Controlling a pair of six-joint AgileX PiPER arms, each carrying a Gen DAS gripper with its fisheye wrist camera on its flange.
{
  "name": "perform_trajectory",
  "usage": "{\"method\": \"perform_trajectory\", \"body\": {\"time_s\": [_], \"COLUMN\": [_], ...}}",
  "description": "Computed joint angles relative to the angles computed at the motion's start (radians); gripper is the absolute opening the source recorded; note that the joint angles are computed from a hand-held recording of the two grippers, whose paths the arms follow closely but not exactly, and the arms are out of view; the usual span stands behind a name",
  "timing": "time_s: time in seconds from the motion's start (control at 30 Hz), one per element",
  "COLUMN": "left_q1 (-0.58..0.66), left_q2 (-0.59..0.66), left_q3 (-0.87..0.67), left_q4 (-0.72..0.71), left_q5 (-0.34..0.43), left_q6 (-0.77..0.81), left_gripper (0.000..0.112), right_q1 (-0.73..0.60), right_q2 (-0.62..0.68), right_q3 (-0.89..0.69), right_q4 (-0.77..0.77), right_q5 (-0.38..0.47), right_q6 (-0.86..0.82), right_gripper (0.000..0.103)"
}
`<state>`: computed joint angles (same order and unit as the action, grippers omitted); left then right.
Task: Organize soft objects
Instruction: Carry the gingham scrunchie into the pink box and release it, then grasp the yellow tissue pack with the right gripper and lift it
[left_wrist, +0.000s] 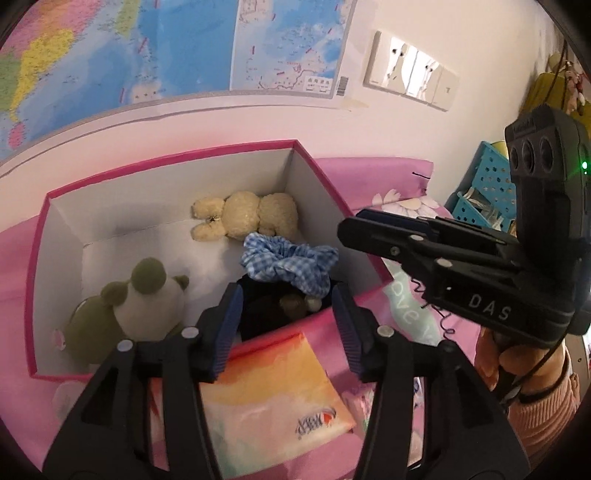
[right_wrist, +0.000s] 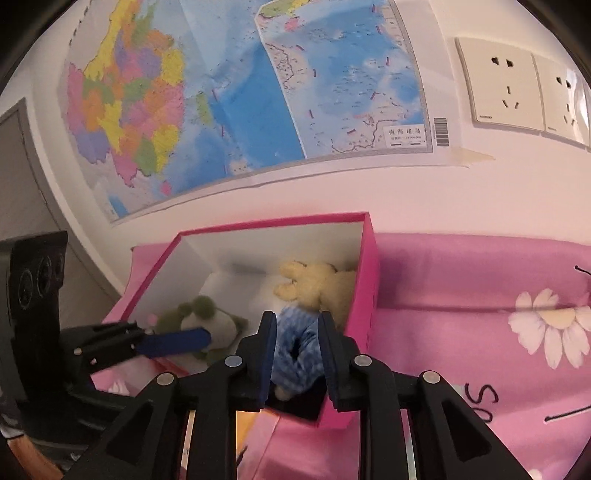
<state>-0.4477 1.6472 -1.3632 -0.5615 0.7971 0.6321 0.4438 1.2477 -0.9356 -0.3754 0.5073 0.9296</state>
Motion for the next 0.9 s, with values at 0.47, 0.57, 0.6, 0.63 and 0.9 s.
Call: {"method": "perform_trajectory", "body": {"time_s": [0.47,0.57,0.6,0.63,0.9], "left_q1": [0.336,0.442,0.471,0.510,0.756], "left_q2": [-0.278,-0.313,-0.320,-0.325,-0.333], "left_q3": [0.277,0.320,0.332,0.346,0.422], "left_q4": [-0.319,-0.343,-0.347,-0.352,-0.326], "left_q5": [0.184,0.242,0.256,0.275,0.347], "left_q6": [0.447,0.504,0.519,0.536,0.616], "left_gripper": [0.053,0.054,0.054,0.054,0.054], "right_q1": [0.301,0.356,0.377,0.402,0.515], "right_q2": [-0.195,-0.219,-0.223,-0.226,-0.181], "right_q3": [0.084,0.104,0.110,0.118,0.133], "right_q4": [-0.199,-0.197,-0.205,-0.204,-0.181], "right_q5": [0.070,0.053,0.052,0.047,0.007], "right_q6": [0.290,0.325,0.344,0.359,0.404], "right_gripper": [0.032,0.034,0.034,0.034,0.035]}}
